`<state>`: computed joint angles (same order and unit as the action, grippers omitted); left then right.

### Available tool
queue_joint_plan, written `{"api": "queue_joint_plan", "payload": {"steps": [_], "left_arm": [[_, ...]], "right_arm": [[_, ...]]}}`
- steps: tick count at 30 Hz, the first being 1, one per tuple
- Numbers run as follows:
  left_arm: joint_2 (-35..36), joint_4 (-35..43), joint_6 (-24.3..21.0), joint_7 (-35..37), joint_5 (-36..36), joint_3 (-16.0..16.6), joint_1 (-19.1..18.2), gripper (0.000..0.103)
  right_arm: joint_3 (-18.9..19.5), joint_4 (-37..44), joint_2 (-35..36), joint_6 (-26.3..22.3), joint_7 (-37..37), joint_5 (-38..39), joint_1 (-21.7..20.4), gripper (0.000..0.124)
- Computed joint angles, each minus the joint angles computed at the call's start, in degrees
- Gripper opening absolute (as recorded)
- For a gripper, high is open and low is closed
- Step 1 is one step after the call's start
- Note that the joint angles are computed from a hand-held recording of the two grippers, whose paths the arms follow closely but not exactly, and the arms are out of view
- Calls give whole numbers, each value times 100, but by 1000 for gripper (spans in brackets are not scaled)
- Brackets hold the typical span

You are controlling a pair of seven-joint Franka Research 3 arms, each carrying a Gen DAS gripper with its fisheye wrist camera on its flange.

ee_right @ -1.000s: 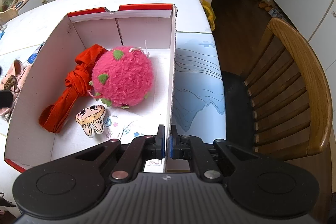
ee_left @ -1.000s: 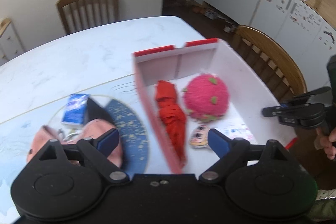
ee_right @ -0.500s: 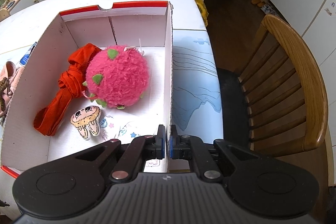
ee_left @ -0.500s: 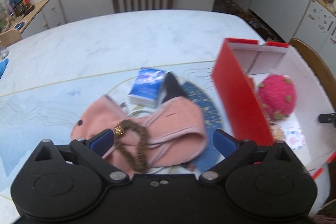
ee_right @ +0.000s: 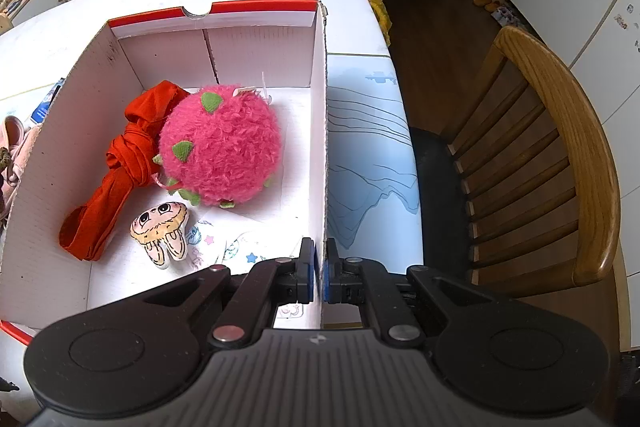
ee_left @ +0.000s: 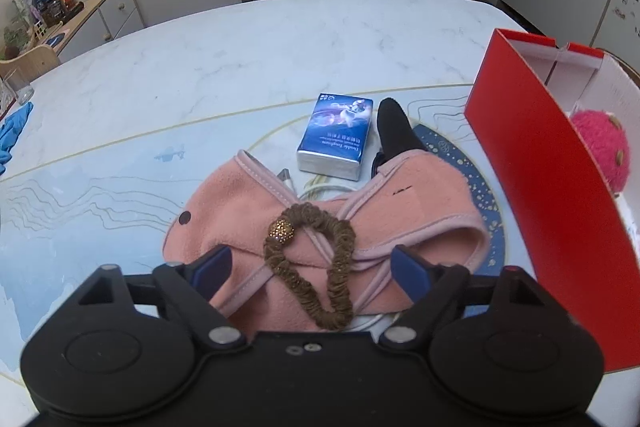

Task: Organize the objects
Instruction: 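Move the left tool to the pink headband and grasp the brown hair tie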

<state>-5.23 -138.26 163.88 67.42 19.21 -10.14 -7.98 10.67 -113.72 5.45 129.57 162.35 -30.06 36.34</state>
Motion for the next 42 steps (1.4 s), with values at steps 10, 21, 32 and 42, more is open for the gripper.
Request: {"api": "queue_joint_plan", "payload": {"steps": [10,21,32,42], "left_arm": [[30,-7,-3,-209,181,-24,27,51],[91,101,-118,-182,306,-70,-48,25],[-89,-40,39,310,-285,2,-167,6],[-608,-117,-18,1145,-1377,211,-523,5]], "right_arm": [[-4,4,9,-3,2,-24,9,4],[-5,17,15,-16,-9,-31,18,4],[0,-48,-24,66,37,-58,6,4],[9,-94,-51,128,47,-72,-12,4]]}}
